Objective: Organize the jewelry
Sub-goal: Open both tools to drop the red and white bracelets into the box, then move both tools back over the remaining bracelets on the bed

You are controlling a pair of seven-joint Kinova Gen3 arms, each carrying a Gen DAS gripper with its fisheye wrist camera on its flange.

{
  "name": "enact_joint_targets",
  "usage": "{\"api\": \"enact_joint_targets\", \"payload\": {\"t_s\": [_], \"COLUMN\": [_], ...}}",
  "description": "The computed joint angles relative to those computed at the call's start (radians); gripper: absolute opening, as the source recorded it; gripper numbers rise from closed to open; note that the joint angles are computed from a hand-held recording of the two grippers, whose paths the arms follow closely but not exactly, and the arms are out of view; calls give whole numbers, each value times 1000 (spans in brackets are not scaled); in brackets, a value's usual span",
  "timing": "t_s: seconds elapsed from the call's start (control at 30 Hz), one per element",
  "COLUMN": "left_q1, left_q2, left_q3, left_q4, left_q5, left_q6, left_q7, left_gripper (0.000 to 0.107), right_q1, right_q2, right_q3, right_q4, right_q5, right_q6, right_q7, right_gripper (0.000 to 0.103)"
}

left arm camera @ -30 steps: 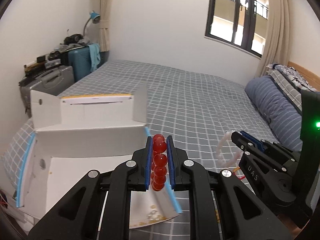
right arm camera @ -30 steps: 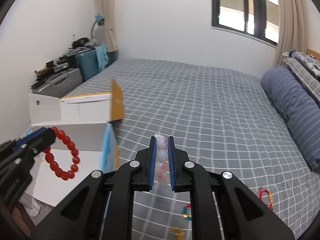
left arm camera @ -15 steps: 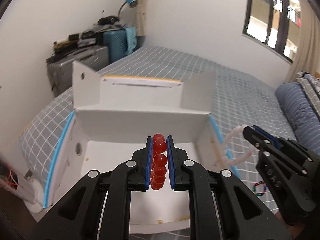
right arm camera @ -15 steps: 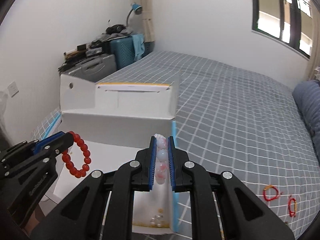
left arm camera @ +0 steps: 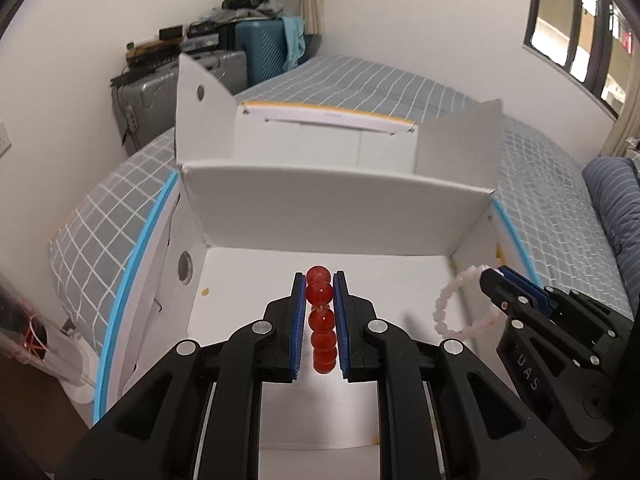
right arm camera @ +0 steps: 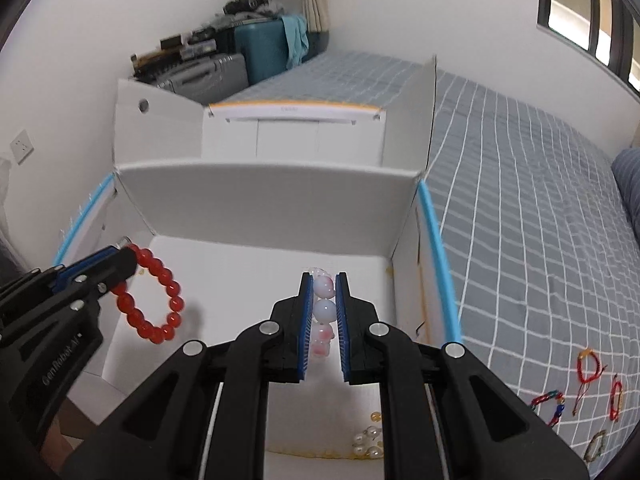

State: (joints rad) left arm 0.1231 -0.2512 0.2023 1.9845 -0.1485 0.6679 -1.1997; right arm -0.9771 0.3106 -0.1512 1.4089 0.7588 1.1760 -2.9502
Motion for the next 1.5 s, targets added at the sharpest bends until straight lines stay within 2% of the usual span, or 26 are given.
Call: {"api": "enact_joint_targets", "payload": {"t_s": [0.13,0.37,0.43,0.47,0.53,0.67,0.7,0.73,0.87,0.97,1.03,1.17,1.27,1.33,1.5], "left_q1": [13,4,2,0,8,7,2,0,-13,-15,-34,-9,-23,-14,0], "left_q2": [37,72,71,69,63,46,39,33,4,-17,-29,-50,-61,-62,-58], "left_q3": [-31,-20,-10,-2,-7,-2,6,7,31,49,87,94,162,182,277], "left_q4": [-5,-3,0,-1,-5,-5,-3,-1,4,7,10,7,-6,-19,-57], "left_q5": [32,0,-24,-41,-40,-50,-61,-63,-89,-99,-130,-115,-149,-155,-190], "left_q6": [14,18,11,13,18,18,18,14,9,3,0,-11,-6,1,18], "left_q7": [-42,0,31,50,52,72,90,99,143,162,199,205,244,252,315], "left_gripper": [13,14,16,16,26,40,48,53,63,72,82,90,94,96,97], "right_q1": [13,15,21,22,16,-1,-7,-22,-41,-35,-39,-35,-14,-1,47], "right_q2": [22,31,26,22,12,-6,-13,-21,-42,-65,-74,-95,-132,-166,-243], "right_q3": [0,15,15,14,13,8,6,6,-9,-25,-37,-58,-77,-93,-143], "right_q4": [-7,0,3,7,16,26,34,45,63,91,107,131,163,196,279], "right_q5": [-37,-59,-67,-66,-53,-12,5,37,106,134,168,193,191,196,203], "right_q6": [-10,-8,-17,-22,-26,-11,-10,1,62,77,102,154,162,183,233], "right_q7": [22,19,22,23,17,-4,-15,-37,-81,-119,-139,-150,-168,-183,-192], "right_gripper": [11,11,14,17,38,49,59,66,74,85,93,95,95,95,95]}}
